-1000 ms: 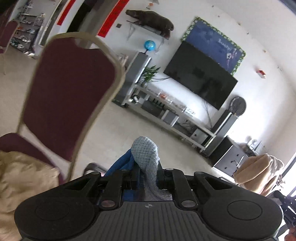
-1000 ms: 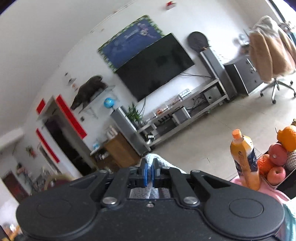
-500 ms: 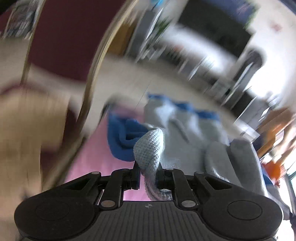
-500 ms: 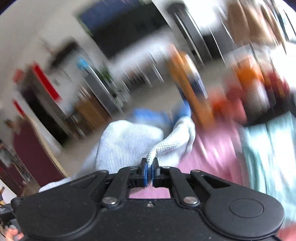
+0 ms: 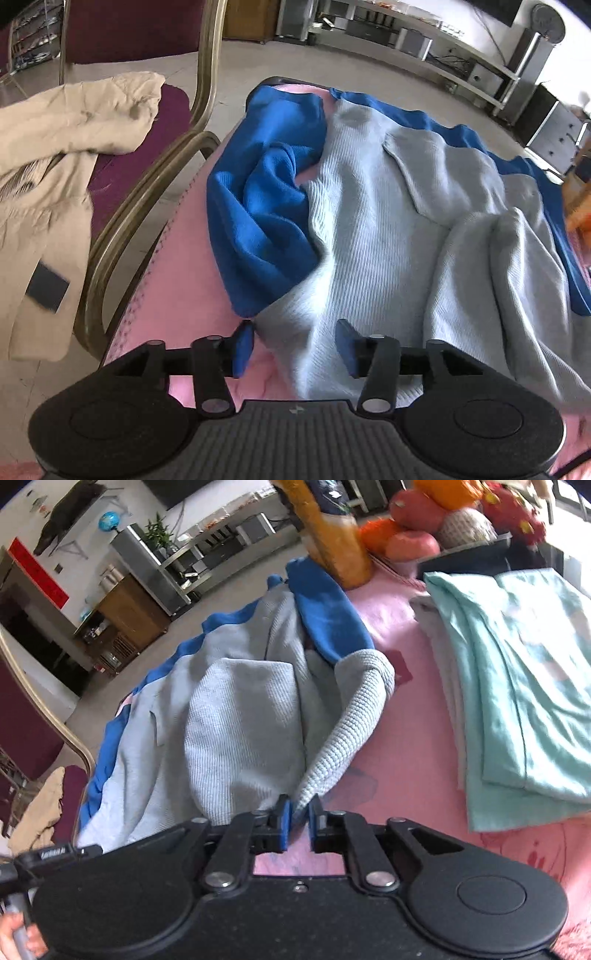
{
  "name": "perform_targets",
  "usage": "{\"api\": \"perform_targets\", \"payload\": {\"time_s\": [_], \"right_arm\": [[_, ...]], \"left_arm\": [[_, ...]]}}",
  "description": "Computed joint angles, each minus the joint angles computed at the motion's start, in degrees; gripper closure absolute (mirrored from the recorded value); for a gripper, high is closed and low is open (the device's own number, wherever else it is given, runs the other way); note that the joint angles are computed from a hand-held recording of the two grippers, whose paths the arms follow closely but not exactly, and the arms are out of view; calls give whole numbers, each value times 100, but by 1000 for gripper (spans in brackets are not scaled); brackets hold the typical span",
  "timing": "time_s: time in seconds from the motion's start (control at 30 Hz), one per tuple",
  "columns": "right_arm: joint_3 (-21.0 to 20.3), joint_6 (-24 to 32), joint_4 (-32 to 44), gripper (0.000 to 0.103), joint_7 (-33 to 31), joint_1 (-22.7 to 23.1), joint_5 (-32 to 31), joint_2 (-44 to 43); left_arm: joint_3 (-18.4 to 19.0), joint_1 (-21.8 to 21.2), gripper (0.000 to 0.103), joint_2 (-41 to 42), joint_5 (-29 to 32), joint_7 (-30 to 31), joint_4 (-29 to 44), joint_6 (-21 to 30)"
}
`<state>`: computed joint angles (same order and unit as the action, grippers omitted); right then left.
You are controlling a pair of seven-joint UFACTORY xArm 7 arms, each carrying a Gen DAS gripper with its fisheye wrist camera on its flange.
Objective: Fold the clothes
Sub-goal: 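Open both tools and spread the grey sweater flat on the blanket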
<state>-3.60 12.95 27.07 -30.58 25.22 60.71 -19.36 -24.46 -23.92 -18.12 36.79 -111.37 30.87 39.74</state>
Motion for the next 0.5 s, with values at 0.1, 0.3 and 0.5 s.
{"api": "perform_targets", "payload": {"time_s": [0.1, 0.3, 0.5], "right_arm": [[-285, 254, 236, 67, -248, -94, 415, 310], [-546, 1039, 472, 58, -549, -585, 1674, 703], [-204, 1357, 746, 53, -810, -895, 2458, 1084]], "left_arm": [[-180, 83, 53, 122, 199, -782, -117, -301], [-60, 315, 52, 291, 693, -1421, -315, -939], [53, 413, 55, 647, 1532, -1894, -123, -1108]]}}
